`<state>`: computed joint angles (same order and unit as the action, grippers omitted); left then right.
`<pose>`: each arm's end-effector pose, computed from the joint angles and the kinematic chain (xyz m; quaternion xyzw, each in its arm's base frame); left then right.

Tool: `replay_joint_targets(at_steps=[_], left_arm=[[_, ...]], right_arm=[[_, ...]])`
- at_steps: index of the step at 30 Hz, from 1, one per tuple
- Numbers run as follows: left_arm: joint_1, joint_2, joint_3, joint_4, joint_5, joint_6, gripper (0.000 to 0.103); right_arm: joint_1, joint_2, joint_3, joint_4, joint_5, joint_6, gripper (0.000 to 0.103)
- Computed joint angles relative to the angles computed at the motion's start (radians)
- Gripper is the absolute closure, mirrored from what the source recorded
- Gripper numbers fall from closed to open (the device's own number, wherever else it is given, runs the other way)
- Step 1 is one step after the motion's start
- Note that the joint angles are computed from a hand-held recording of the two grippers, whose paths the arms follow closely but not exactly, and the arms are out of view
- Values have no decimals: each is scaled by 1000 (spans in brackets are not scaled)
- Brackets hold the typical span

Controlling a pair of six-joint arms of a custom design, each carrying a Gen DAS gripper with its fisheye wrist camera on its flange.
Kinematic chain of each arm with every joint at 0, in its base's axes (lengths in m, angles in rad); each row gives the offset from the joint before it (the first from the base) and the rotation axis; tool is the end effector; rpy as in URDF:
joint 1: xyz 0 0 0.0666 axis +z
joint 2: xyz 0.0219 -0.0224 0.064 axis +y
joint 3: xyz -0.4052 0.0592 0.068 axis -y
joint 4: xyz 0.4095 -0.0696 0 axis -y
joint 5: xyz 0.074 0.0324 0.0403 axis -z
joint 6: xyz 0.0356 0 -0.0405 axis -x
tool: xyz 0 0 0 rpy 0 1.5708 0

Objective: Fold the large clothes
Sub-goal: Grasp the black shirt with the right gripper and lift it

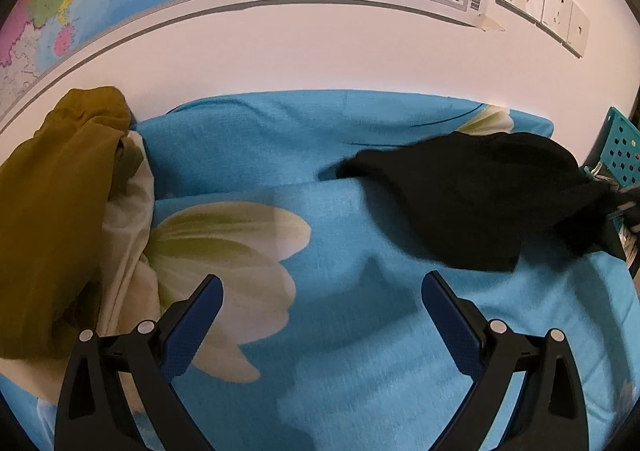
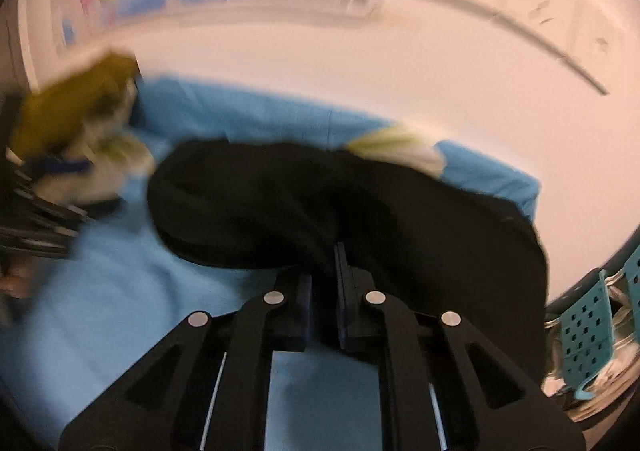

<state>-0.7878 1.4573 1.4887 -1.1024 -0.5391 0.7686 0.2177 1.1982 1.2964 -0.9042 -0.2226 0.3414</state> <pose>0.3673 -0.3438 0.4619 -0.0569 0.9345 0.0164 0.3509 0.4089 0.0981 0.4943 -0.2942 0.8748 0.0799 0.3765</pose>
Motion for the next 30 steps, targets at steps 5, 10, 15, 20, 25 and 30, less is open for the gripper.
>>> replay_joint_targets(at_steps=[5, 10, 15, 20, 25, 30], left_arm=[[7, 13, 16, 23, -2, -39, 7], [1, 38, 39, 49, -11, -102, 7], [7, 52, 39, 54, 13, -118, 7], [19, 51, 30, 55, 25, -115, 7], [30, 46, 29, 56, 12, -130, 7], [34, 26, 21, 121, -15, -208, 7]], right_arm=[[-111, -20, 71, -86, -117, -35, 93], [-83, 2, 32, -128, 4, 25, 64], [49, -73, -69, 15, 127, 173, 22], [189, -51, -143, 127, 329, 451, 23], [143, 3, -32, 14, 200, 381, 97], [-8, -11, 150, 3, 11, 131, 99]])
